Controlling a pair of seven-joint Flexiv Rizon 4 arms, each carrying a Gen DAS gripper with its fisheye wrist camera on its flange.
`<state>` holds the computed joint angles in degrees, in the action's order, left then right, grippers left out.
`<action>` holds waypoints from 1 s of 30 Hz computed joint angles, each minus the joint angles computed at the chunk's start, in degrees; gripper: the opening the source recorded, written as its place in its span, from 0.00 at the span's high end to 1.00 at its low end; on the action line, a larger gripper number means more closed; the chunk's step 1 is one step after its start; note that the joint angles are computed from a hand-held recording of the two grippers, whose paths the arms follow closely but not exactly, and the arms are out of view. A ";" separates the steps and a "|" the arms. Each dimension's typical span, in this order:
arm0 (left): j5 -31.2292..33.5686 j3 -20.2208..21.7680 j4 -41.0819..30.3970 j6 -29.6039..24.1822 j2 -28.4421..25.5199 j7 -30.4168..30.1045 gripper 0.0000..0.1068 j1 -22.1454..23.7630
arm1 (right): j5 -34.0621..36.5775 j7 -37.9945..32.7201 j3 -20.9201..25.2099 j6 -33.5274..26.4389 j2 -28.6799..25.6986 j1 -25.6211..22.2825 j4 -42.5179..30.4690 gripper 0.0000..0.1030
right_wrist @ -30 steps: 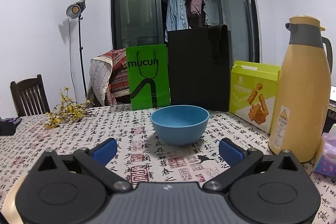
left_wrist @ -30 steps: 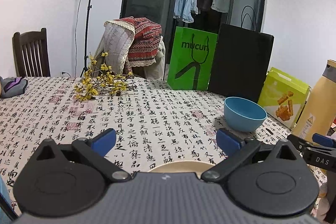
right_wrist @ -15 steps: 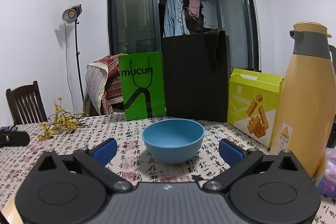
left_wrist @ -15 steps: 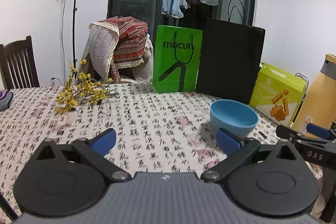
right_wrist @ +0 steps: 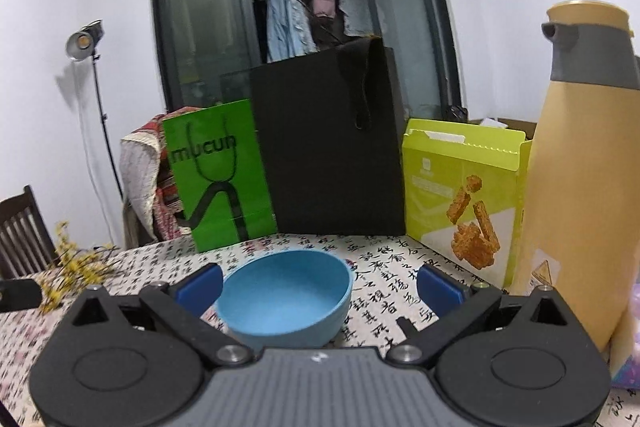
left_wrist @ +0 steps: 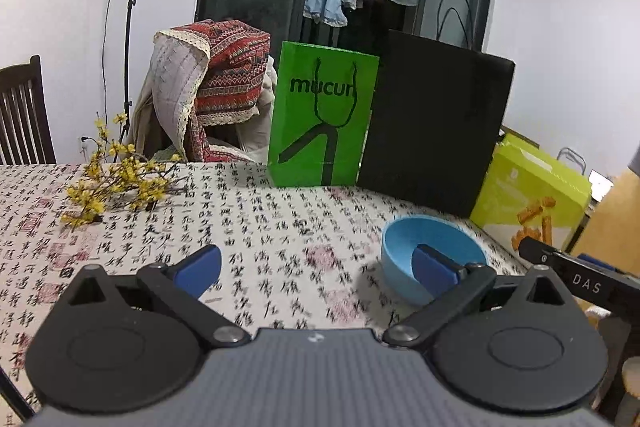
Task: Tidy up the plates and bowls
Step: 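Bring both open grippers to the rim of the blue bowl by the green bag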
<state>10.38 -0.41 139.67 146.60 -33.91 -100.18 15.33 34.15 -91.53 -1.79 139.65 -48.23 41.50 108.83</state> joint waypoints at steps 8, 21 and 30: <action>-9.50 -0.52 -6.42 -4.97 -2.06 0.41 0.04 -5.33 | 2.51 3.27 -3.20 -7.34 -2.92 -0.93 -9.39 0.00; -23.02 -0.63 -18.21 -10.85 -8.86 3.39 0.04 -14.36 | -4.81 9.37 -2.69 -8.43 -10.69 -6.70 -16.35 0.00; -24.33 -1.86 -23.24 -11.93 -13.93 2.73 0.04 -15.12 | -4.13 11.34 -6.05 -10.53 -11.31 -4.53 -16.34 0.00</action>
<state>-13.95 -2.27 116.42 134.67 -47.84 -97.45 0.21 30.01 -80.19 -7.84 129.12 -59.55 36.97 92.49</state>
